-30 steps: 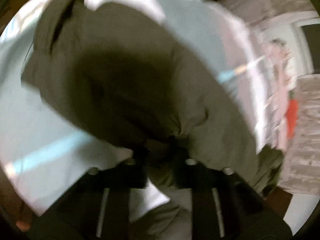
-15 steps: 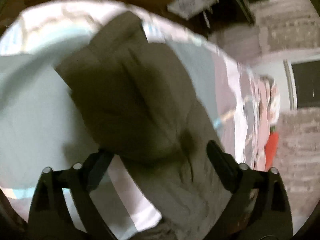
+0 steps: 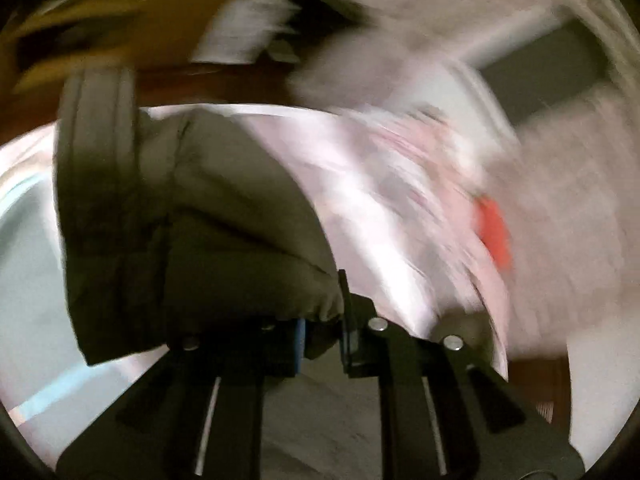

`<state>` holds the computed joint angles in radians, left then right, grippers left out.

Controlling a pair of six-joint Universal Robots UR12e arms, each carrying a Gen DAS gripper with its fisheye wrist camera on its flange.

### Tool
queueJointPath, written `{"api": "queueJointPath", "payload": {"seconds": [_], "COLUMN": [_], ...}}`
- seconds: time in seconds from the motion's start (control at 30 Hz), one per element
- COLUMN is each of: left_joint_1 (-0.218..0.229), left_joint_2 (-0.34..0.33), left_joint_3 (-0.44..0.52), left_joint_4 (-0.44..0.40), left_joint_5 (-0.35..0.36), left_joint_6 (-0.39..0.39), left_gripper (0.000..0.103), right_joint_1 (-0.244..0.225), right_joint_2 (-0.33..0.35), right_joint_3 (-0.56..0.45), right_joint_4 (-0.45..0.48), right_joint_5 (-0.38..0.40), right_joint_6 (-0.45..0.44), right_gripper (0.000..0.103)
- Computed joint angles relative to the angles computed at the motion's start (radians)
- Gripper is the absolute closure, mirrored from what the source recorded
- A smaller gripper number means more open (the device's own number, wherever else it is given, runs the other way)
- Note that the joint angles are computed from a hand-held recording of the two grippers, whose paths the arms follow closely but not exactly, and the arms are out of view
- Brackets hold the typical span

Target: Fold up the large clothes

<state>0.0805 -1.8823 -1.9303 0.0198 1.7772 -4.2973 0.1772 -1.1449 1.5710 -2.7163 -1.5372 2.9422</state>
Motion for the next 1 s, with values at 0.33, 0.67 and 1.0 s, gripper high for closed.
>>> {"api": "queueJointPath", "payload": {"seconds": [0.33,0.67,1.0], "left_joint_1": [-0.184,-0.124,-0.133], "left_joint_2": [-0.158,-0.124,-0.209], "left_joint_3": [0.392,0.311,0.404], "left_joint_4": [-0.483,-0.526,-0.807], "left_joint_5": [-0.409,-0.343,-0.203], "left_joint_6": [0.811,0.562,0.526], "left_gripper": [0.077,0.052,0.062], "right_joint_1": [-0.009,-0.105,-0.045], "right_joint_2": [0.035,0.15,0.273], "right_joint_3": [-0.043,-0.238,-0.369], "right_joint_4": [0.064,0.517,0.767], "right_joint_5": [-0.044,0.374,0.494], "right_joint_6": [0.047,0.302,0.195], "right_gripper": [0.001,0.001,0.064]}}
